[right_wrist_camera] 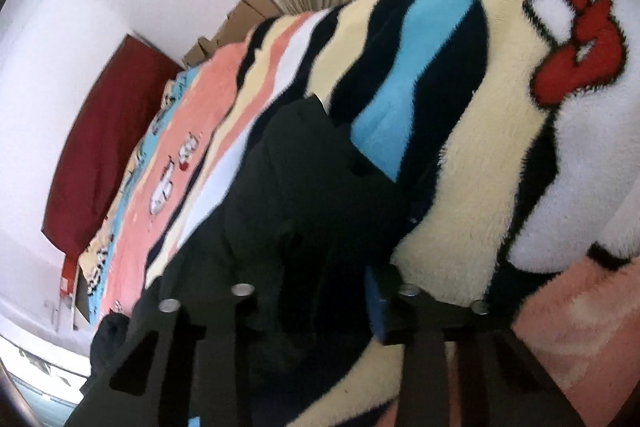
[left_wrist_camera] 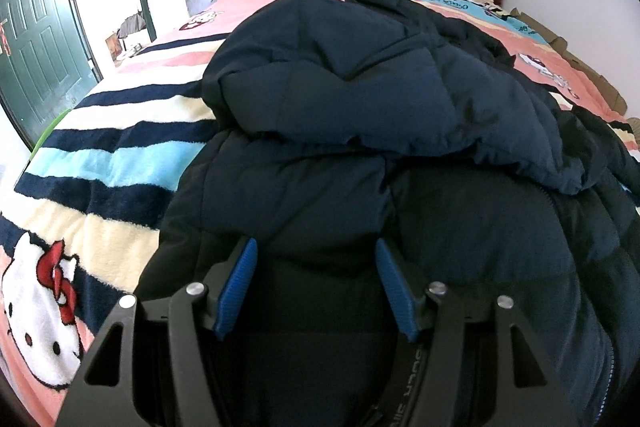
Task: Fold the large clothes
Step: 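Grasp the other sleeve cuff with the right gripper and lift it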
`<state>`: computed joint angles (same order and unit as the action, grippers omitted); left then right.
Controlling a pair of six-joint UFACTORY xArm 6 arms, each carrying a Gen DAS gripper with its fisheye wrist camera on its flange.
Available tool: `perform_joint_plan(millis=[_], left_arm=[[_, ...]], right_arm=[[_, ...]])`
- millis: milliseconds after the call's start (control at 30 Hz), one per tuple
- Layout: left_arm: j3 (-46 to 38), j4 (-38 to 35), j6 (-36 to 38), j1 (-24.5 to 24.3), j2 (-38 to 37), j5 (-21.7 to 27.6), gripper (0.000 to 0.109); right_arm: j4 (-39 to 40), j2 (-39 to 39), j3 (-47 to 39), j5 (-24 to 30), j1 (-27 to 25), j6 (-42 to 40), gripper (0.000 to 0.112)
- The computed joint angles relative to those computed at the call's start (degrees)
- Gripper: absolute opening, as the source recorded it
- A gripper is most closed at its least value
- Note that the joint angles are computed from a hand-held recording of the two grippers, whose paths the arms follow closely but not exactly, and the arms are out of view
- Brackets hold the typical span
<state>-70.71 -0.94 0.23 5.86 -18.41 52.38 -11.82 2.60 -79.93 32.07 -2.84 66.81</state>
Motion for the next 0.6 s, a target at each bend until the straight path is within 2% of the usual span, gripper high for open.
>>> perform_joint_plan(millis=[67,167,367,600], left_arm=[[0.07,0.03,0.03,0.02,-0.01,-0.05,0.06],[0.19,-0.08,0.08,0.07,-0.06,-0.13,0.06],[0.42,-0.28,0.16,0.14,-0.16,-0.27,0.06],[0.62,-0.08,-0.01,0.04,-0.34,-0.38,0.06]], right_arm=[[-2.12,-0.22,0.01,-1.44,0.39,0.37,0.017],[-5.44,-0.14,-1.55,-1.39,1.17,-0.23,0.013],[-8.55,-1.24,-2.57,-3.48,2.15,-1.66,0.012],[-9.53,-4.17,-0.06,-8.66,2.76,-2.33,0.01]])
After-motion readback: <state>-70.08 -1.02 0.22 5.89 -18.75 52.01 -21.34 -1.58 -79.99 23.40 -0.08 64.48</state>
